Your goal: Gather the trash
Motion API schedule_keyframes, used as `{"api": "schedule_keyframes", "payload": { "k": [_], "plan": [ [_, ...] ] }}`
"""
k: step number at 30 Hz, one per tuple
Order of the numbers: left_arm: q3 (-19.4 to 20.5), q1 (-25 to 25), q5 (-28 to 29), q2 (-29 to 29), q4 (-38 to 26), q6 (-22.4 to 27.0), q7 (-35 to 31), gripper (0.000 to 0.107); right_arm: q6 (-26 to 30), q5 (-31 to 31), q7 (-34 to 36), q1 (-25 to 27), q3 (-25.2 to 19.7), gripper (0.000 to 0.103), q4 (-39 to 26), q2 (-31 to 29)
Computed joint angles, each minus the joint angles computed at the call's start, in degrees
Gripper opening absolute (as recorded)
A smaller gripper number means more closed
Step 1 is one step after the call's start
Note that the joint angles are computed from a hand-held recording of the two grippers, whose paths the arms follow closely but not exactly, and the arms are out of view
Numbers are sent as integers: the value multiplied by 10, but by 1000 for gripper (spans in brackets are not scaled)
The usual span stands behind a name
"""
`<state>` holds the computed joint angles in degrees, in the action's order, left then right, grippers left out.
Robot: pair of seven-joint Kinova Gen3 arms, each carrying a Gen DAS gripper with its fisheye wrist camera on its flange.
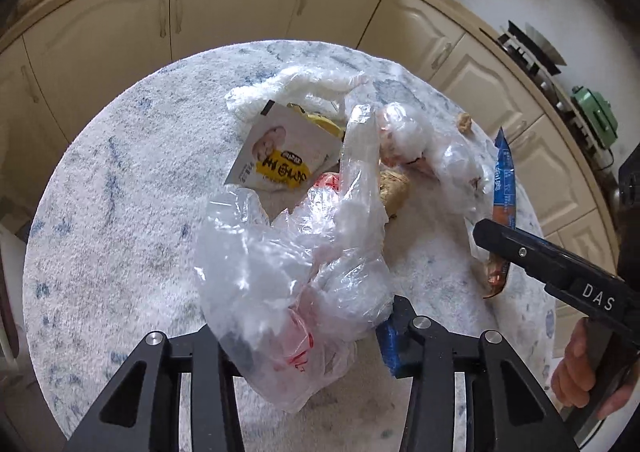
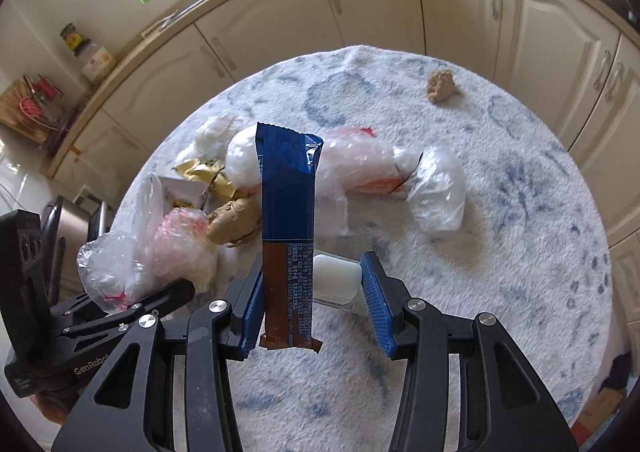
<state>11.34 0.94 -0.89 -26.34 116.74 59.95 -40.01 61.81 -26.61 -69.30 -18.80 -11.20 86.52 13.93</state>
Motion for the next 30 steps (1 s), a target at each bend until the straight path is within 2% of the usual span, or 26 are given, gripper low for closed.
{"api": "schedule_keyframes", "payload": {
  "k": [3, 11, 18, 22, 25, 27, 30],
  "plan": [
    [10, 8, 15, -24, -7, 34, 7, 41, -21, 8, 11, -2, -1, 46, 36, -32],
    [93, 13, 43, -90, -39, 139, 73, 41, -17, 18, 78, -7, 8, 47, 142, -131],
    [151, -2, 80, -143, -64, 191, 119, 42, -60, 65, 67, -30, 13, 54, 220, -219],
    [170, -27, 86, -169, -70, 208, 135, 42, -70, 67, 66, -43, 15, 57, 218, -227],
    [179, -48, 91, -190, -74, 225, 145, 43, -81, 97, 46, -70, 1, 57, 204, -217],
    [184, -62, 91, -202, -78, 236, 148, 43, -60, 110, 36, -63, -20, 55, 187, -201],
    [181, -78, 94, -217, -81, 250, 144, 48, -15, 68, 73, -70, 9, 53, 177, -188]
  ]
}}
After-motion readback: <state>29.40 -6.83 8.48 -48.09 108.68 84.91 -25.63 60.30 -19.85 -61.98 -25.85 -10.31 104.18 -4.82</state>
